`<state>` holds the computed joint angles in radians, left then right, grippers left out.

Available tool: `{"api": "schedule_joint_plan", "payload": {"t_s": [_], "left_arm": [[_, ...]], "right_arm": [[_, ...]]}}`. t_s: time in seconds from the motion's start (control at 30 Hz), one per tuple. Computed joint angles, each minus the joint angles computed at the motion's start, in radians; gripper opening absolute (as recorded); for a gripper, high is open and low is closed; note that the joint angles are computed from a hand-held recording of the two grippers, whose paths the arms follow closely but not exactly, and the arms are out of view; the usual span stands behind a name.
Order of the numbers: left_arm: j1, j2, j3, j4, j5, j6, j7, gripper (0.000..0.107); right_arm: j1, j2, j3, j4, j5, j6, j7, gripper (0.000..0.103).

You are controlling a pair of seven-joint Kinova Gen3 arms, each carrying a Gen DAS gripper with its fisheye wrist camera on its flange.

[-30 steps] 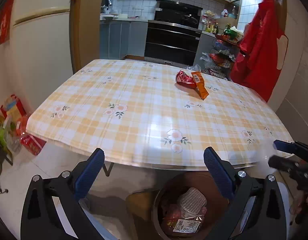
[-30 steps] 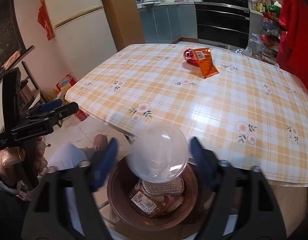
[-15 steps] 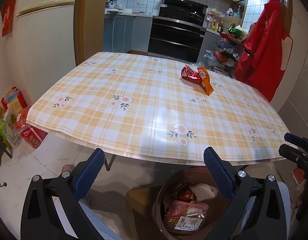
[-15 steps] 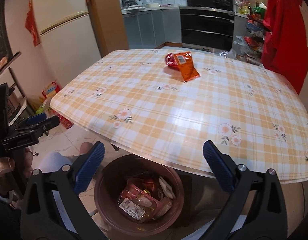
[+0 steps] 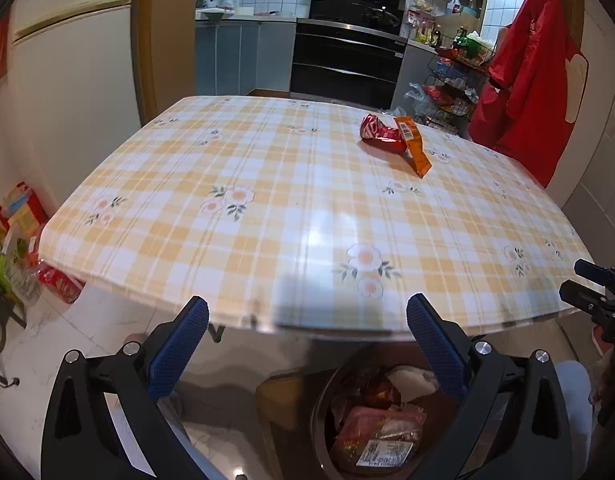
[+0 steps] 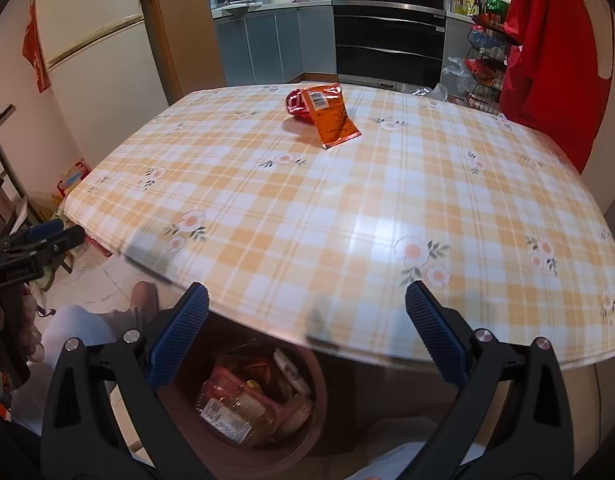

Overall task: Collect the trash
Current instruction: 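Grasp the orange snack bag with the right gripper while the left grasps the red can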

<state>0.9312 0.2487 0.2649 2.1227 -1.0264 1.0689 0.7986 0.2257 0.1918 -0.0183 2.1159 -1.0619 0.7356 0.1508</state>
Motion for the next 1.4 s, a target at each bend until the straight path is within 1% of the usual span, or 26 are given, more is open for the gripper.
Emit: {"api": "schedule_joint_plan", "payload": {"t_s": [0.23,0.37,0.43,0.5,0.6,0.63,0.7,0.77,0.87,0.9,0.97,1.0,1.03,1.13,1.17,1.2,1.23,1.3,1.33,1.4], "left_arm": [[-0.076,-0.012,-0.032,-0.004,-0.057,-0.061,-0.079,0.097],[-0.150,-0.028,-0.058,0.000,-0.094,-0.141,-0.128,0.097],[-0.188,-0.032,-0.072,-0.002,-0.109,-0.178,-0.155,0.097],[-0.229,-0.034,-0.089,-0.011,-0.123,-0.210,-0.189,0.097],[-0.275,-0.037,-0.109,-0.018,-0.142,-0.246,-0.227,0.097],[-0.294,-0.037,-0.116,-0.021,-0.148,-0.262,-0.240,0.097],[-0.331,-0.039,-0.132,-0.023,-0.154,-0.304,-0.258,0.097],[-0.370,-0.036,-0.151,-0.026,-0.164,-0.354,-0.275,0.097],[-0.410,-0.021,-0.175,-0.034,-0.176,-0.408,-0.296,0.097],[-0.421,-0.014,-0.183,-0.038,-0.177,-0.424,-0.304,0.097],[-0.448,0.002,-0.203,-0.049,-0.175,-0.470,-0.327,0.097],[-0.453,0.008,-0.213,-0.052,-0.176,-0.488,-0.330,0.097],[-0.466,0.016,-0.226,-0.056,-0.179,-0.520,-0.334,0.097],[-0.475,0.035,-0.261,-0.065,-0.184,-0.579,-0.328,0.097],[-0.482,0.043,-0.275,-0.069,-0.185,-0.611,-0.321,0.097],[-0.485,0.050,-0.291,-0.071,-0.188,-0.642,-0.315,0.097],[-0.492,0.059,-0.305,-0.076,-0.184,-0.678,-0.313,0.097],[-0.488,0.073,-0.338,-0.086,-0.184,-0.731,-0.311,0.097],[-0.479,0.084,-0.362,-0.092,-0.200,-0.762,-0.294,0.097],[-0.455,0.102,-0.406,-0.103,-0.222,-0.813,-0.269,0.096]], "right_arm": [[-0.026,0.059,-0.041,-0.094,-0.021,-0.044,-0.013,0.097],[-0.044,0.126,-0.088,-0.183,-0.026,-0.063,-0.004,0.097],[-0.058,0.176,-0.119,-0.244,-0.013,-0.073,0.002,0.097],[-0.091,0.229,-0.141,-0.316,0.035,-0.089,-0.035,0.097],[-0.147,0.320,-0.177,-0.447,0.135,-0.110,-0.138,0.097],[-0.173,0.347,-0.172,-0.489,0.170,-0.103,-0.179,0.097],[-0.259,0.406,-0.138,-0.579,0.247,-0.111,-0.256,0.097],[-0.326,0.449,-0.113,-0.643,0.329,-0.138,-0.318,0.097],[-0.455,0.525,-0.022,-0.756,0.444,-0.151,-0.435,0.097],[-0.478,0.552,-0.008,-0.793,0.477,-0.151,-0.474,0.097],[-0.485,0.587,-0.022,-0.843,0.534,-0.150,-0.534,0.097],[-0.489,0.612,-0.022,-0.882,0.549,-0.133,-0.560,0.097],[-0.487,0.625,-0.030,-0.904,0.561,-0.124,-0.575,0.097],[-0.487,0.666,-0.047,-0.968,0.596,-0.107,-0.627,0.096],[-0.492,0.676,-0.046,-0.986,0.612,-0.098,-0.649,0.090],[-0.496,0.691,-0.043,-1.014,0.631,-0.073,-0.672,0.079],[-0.484,0.703,-0.057,-1.043,0.641,-0.035,-0.681,0.065],[-0.464,0.704,-0.080,-1.059,0.661,0.001,-0.701,0.063],[-0.448,0.707,-0.099,-1.068,0.668,0.027,-0.701,0.059],[-0.418,0.695,-0.132,-1.046,0.683,0.030,-0.701,0.058]]}}
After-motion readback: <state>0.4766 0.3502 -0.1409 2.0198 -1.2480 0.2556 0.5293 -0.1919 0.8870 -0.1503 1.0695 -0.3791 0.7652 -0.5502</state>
